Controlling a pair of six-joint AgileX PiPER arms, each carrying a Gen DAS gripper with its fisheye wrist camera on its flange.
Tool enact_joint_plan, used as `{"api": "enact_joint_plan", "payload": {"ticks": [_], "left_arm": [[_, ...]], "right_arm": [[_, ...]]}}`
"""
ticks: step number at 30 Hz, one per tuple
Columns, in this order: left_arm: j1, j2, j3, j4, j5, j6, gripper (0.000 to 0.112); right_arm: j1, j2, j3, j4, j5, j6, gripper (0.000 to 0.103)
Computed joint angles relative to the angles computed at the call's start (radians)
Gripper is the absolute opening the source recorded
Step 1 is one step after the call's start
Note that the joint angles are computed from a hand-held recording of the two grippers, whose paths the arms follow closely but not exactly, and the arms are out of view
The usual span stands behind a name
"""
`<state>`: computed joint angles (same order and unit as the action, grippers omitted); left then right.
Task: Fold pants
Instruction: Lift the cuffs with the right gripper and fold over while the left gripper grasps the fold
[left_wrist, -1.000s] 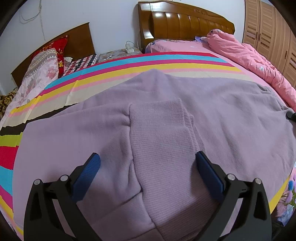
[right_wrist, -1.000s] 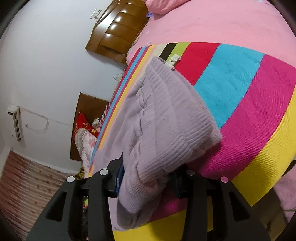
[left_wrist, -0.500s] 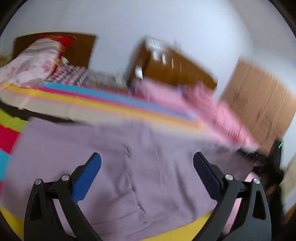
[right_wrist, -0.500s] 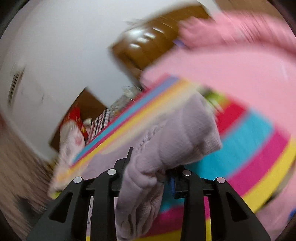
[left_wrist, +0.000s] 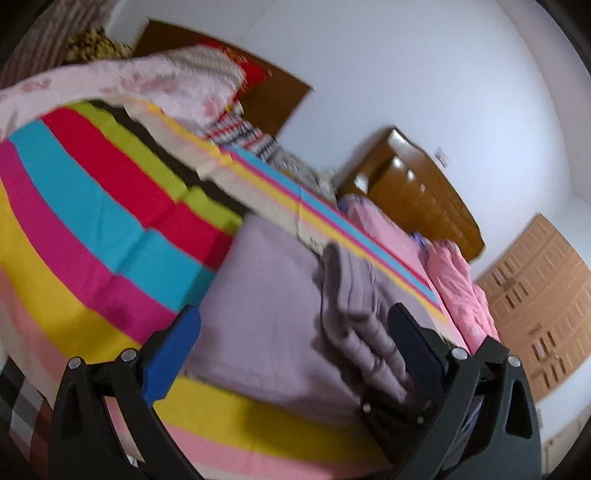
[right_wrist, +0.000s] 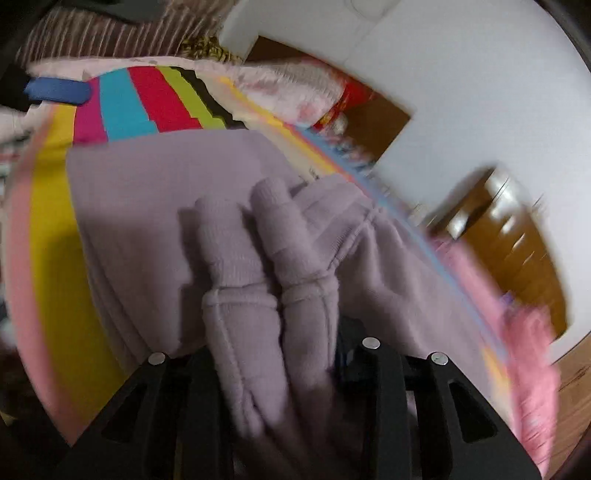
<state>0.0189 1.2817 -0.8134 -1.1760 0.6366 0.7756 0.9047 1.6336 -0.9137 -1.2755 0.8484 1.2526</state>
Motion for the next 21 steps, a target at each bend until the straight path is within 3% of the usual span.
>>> {"api": "enact_joint_plan", "payload": {"ticks": [2, 6, 10, 13, 15, 18, 21], "left_arm": [[0.025, 0.058, -0.015, -0.059, 0.098, 0.065, 0.101], [0.025, 0.267, -0.118, -0.189, 0.371, 0.138, 0.101], [-0.048, 0.397, -0.235, -0.225, 0.469, 0.11, 0.101], [-0.106, 0.474, -0.342, -0.22, 0.506, 0.052, 0.101], [-0.156, 0.509, -0.425, -0.135, 0.476, -0.045, 0.101], [-0.22, 0.612, -0.567, 0.013, 0.463, -0.228, 0.101], [-0.234, 0.623, -0.596, 0.052, 0.445, -0.258, 0.1]], "right_arm": [[-0.006, -0.036, 0.037, -0.042, -0.02, 0.045, 0.028], [0.049, -0.069, 0.11, -0.157, 0.052, 0.182, 0.027], [0.09, -0.08, 0.134, -0.216, 0.13, 0.255, 0.027], [0.116, -0.034, 0.108, -0.205, 0.184, 0.211, 0.028], [0.13, -0.017, 0.104, -0.204, 0.21, 0.205, 0.028], [0.131, -0.011, 0.101, -0.199, 0.213, 0.186, 0.028], [0.134, -0.033, 0.112, -0.175, 0.198, 0.15, 0.036]]}}
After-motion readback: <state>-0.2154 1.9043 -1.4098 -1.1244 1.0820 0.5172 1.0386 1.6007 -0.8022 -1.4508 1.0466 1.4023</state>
